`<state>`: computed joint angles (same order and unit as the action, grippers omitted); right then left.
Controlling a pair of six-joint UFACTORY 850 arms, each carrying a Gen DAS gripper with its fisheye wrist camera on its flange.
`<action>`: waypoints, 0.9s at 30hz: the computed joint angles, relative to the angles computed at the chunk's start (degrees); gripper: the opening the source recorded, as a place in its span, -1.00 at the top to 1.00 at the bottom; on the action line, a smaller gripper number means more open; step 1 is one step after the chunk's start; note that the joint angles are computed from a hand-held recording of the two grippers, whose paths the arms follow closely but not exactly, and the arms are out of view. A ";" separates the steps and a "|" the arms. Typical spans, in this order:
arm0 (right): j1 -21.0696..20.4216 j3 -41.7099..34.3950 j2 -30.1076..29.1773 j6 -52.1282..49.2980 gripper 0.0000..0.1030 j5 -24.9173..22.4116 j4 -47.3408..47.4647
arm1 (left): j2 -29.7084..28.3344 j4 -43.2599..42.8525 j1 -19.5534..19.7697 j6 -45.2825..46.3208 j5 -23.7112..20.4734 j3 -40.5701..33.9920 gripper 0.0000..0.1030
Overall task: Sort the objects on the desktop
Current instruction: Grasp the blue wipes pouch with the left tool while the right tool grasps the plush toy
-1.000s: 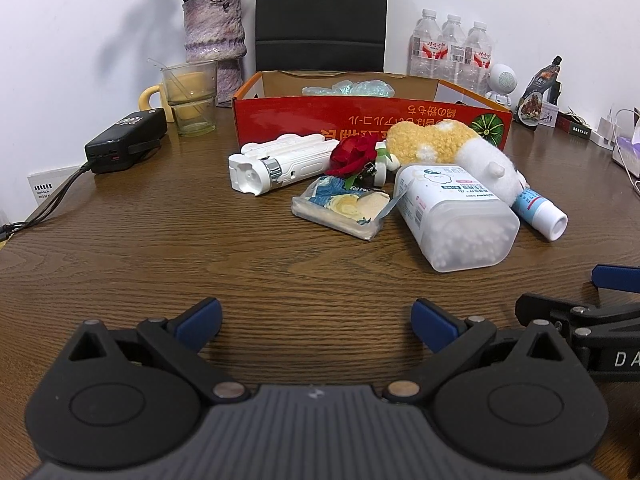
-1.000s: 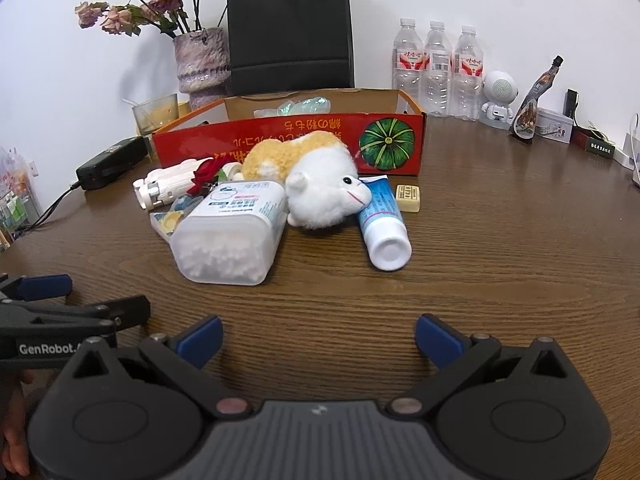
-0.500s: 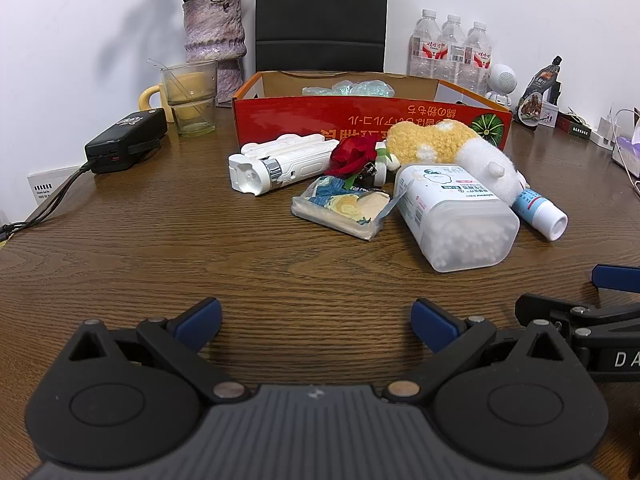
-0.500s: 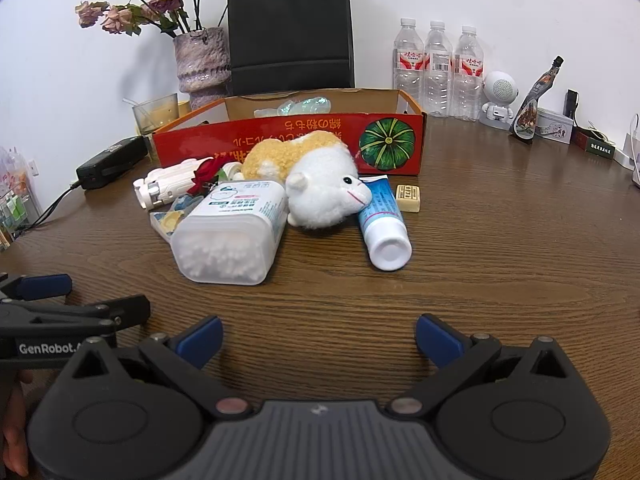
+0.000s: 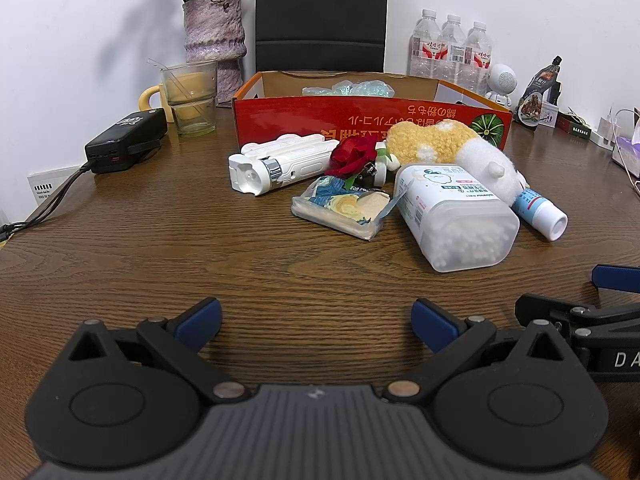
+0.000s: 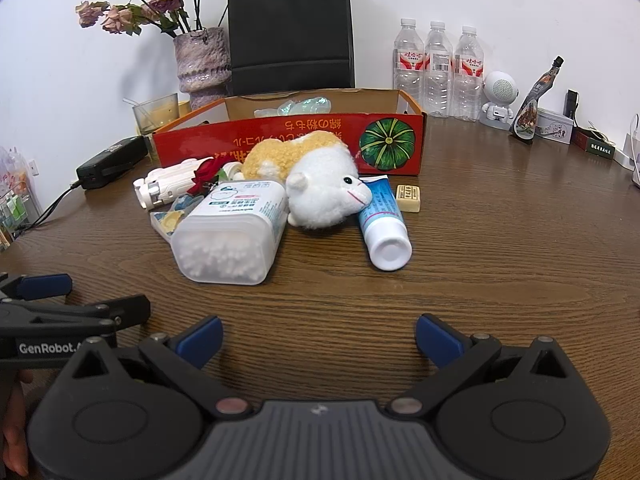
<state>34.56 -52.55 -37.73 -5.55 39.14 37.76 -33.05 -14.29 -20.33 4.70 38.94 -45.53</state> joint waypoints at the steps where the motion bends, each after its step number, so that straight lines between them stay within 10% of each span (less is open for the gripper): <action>1: 0.00 0.02 0.01 0.01 -1.00 0.01 0.00 | 0.00 0.00 0.00 0.00 0.00 0.00 -1.00; 14: -0.72 -2.17 0.14 -6.87 -0.94 -5.11 3.43 | -1.49 6.48 2.15 -2.53 -3.12 -5.00 -1.00; 19: -4.64 -0.79 2.44 6.30 -0.79 -1.45 -8.24 | -4.60 9.66 3.47 -3.09 -6.99 -11.97 -1.00; 27: -9.95 -15.38 -3.52 -0.15 -0.44 -11.76 -11.77 | -7.91 19.60 5.20 -11.83 -11.96 -17.95 -0.10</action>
<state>24.61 -67.93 -41.25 -5.70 27.37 25.99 -40.95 5.30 -15.13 -7.12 26.98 -63.48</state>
